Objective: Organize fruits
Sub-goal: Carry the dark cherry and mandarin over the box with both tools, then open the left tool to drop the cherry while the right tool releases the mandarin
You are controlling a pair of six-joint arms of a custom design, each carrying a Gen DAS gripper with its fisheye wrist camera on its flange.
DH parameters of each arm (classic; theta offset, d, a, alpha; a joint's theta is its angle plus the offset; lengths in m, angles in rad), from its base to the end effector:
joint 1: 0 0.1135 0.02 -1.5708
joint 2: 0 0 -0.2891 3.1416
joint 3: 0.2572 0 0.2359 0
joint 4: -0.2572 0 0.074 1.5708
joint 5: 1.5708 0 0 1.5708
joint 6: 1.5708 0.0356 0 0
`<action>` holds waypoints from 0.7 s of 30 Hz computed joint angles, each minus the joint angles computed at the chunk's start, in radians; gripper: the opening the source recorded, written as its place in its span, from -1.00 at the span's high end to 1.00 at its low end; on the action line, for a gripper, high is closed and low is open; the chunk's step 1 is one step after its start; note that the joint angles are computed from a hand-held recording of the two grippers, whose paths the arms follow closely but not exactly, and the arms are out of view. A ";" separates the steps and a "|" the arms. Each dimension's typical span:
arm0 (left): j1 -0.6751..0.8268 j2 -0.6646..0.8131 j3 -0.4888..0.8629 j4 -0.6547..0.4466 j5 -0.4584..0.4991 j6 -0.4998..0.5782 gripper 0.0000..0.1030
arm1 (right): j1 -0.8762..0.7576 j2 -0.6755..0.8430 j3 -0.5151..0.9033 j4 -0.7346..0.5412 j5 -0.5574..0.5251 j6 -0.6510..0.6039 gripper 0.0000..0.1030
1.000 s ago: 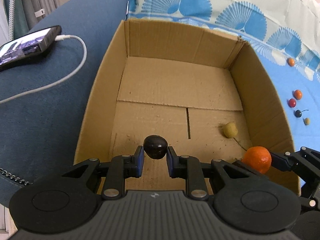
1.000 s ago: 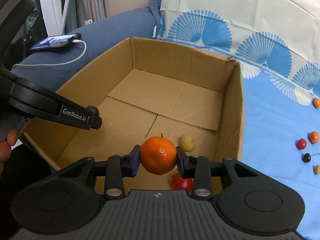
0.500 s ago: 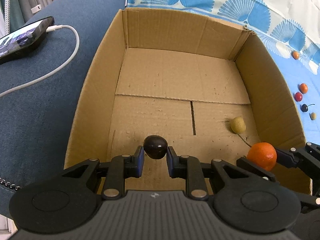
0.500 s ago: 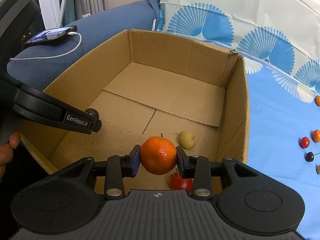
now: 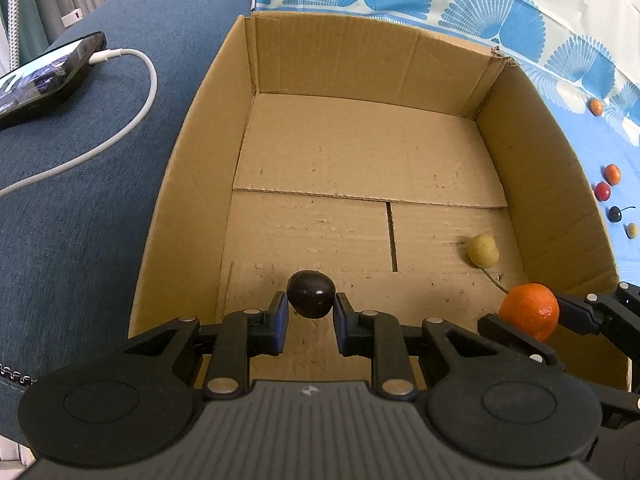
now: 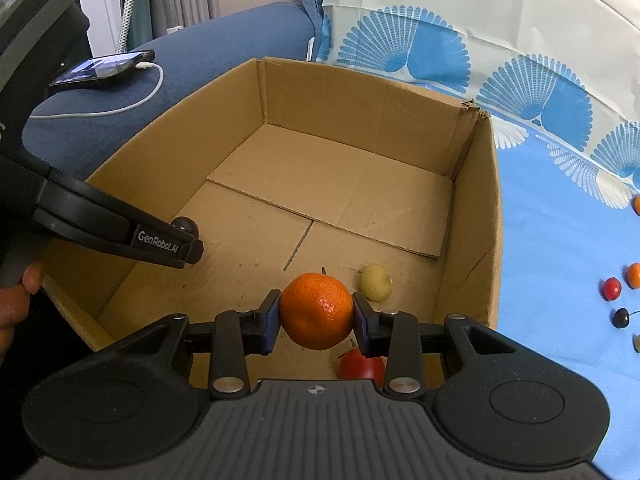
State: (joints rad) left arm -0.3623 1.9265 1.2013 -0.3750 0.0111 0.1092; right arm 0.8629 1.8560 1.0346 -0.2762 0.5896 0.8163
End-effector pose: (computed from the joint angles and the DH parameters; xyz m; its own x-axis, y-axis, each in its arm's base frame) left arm 0.3560 -0.1354 0.1804 -0.7893 0.4157 -0.4518 0.4478 0.8932 0.0396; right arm 0.2412 0.2514 0.1726 -0.7365 0.0709 -0.6728 0.1021 0.9948 -0.0069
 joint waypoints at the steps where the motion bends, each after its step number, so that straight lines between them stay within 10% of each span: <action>1: 0.000 0.004 0.003 -0.002 -0.001 0.001 0.49 | -0.001 0.002 0.002 -0.001 -0.001 0.000 0.26; 5: 0.000 0.015 0.017 -0.015 -0.005 0.003 0.45 | -0.008 0.004 0.005 0.002 -0.015 -0.009 0.24; 8: 0.006 0.017 0.055 -0.077 0.026 0.006 -0.42 | -0.010 -0.007 0.013 -0.006 -0.027 -0.008 -0.09; 12: -0.018 -0.045 0.041 -0.098 -0.006 -0.010 -1.00 | 0.022 -0.051 0.021 -0.072 0.024 0.004 -0.53; 21: -0.092 -0.297 0.073 -0.306 -0.142 -0.037 -0.99 | 0.177 -0.257 0.040 -0.376 0.164 0.227 -0.70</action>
State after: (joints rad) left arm -0.4543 1.6294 1.2740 -0.6807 -0.1309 0.0721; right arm 1.0395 1.5995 1.0741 -0.6521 0.7533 1.0438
